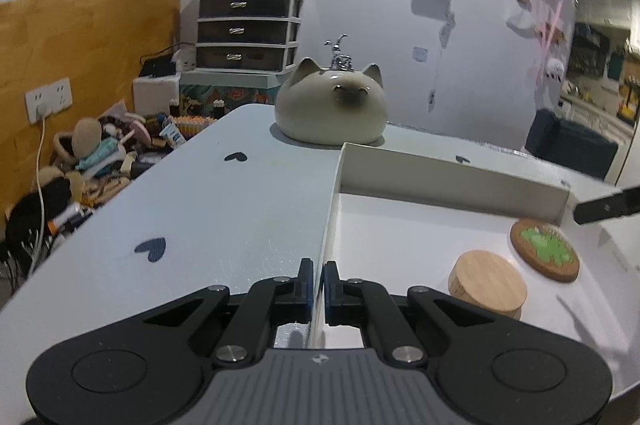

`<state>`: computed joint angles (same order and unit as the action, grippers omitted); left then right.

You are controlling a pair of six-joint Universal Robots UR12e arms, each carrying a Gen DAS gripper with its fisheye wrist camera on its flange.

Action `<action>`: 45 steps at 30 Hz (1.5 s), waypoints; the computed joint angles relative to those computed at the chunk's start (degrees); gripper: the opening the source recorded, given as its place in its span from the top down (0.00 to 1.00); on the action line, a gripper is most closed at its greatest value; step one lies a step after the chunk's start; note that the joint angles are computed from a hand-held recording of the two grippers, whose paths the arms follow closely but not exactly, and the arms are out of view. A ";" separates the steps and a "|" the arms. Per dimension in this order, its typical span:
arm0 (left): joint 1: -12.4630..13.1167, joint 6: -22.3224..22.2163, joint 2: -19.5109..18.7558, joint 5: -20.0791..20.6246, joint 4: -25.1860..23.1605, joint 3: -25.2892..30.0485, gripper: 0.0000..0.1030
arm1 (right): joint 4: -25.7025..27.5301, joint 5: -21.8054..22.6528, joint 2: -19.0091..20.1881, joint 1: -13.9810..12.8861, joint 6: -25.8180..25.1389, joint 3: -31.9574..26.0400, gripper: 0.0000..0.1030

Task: Organize rigid objects
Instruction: 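Carry the coaster with the right gripper into the tray and release, then move the right gripper to the mint-green tape measure and grasp it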

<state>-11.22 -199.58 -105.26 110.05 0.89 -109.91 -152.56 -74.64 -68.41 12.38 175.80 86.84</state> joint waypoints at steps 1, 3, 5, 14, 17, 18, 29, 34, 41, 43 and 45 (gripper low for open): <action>0.05 -0.55 0.04 -0.12 0.08 -0.05 0.96 | -0.65 0.21 -0.36 -0.21 0.52 0.49 0.03; 0.00 -0.97 0.01 -0.02 -0.04 0.03 0.96 | -1.81 0.48 -1.12 -0.67 1.66 1.52 0.03; -0.11 -1.21 0.07 0.30 -0.48 0.15 0.96 | -2.95 0.60 -1.89 -1.17 2.47 2.61 0.03; -1.84 2.00 -0.24 5.24 -3.56 1.38 0.94 | -7.16 -2.16 -5.64 -3.47 5.44 8.11 0.03; -2.09 2.83 0.02 6.08 -5.78 1.83 0.93 | -8.01 -3.79 -6.85 -4.21 6.79 9.98 0.03; -2.16 2.97 0.17 6.29 -6.64 1.97 0.90 | -8.21 -4.49 -7.20 -4.39 7.25 10.54 0.03; -1.65 2.41 2.98 2.98 -13.46 1.19 0.86 | -11.17 -6.20 -9.86 -6.18 12.16 15.21 0.03; -2.24 3.04 3.01 3.77 -14.23 1.23 0.94 | -12.42 -6.67 -10.60 -6.66 12.78 16.44 0.03; -2.63 2.29 2.80 4.99 -14.27 1.40 0.94 | -14.03 -8.74 -12.13 -7.47 12.75 18.33 0.03; -2.63 2.07 2.79 5.13 -14.23 1.42 0.94 | -14.15 -9.69 -12.77 -7.80 12.93 19.08 0.03; -2.62 1.53 2.79 5.17 -13.89 1.30 0.94 | -13.83 -10.61 -13.40 -8.07 12.94 19.71 0.03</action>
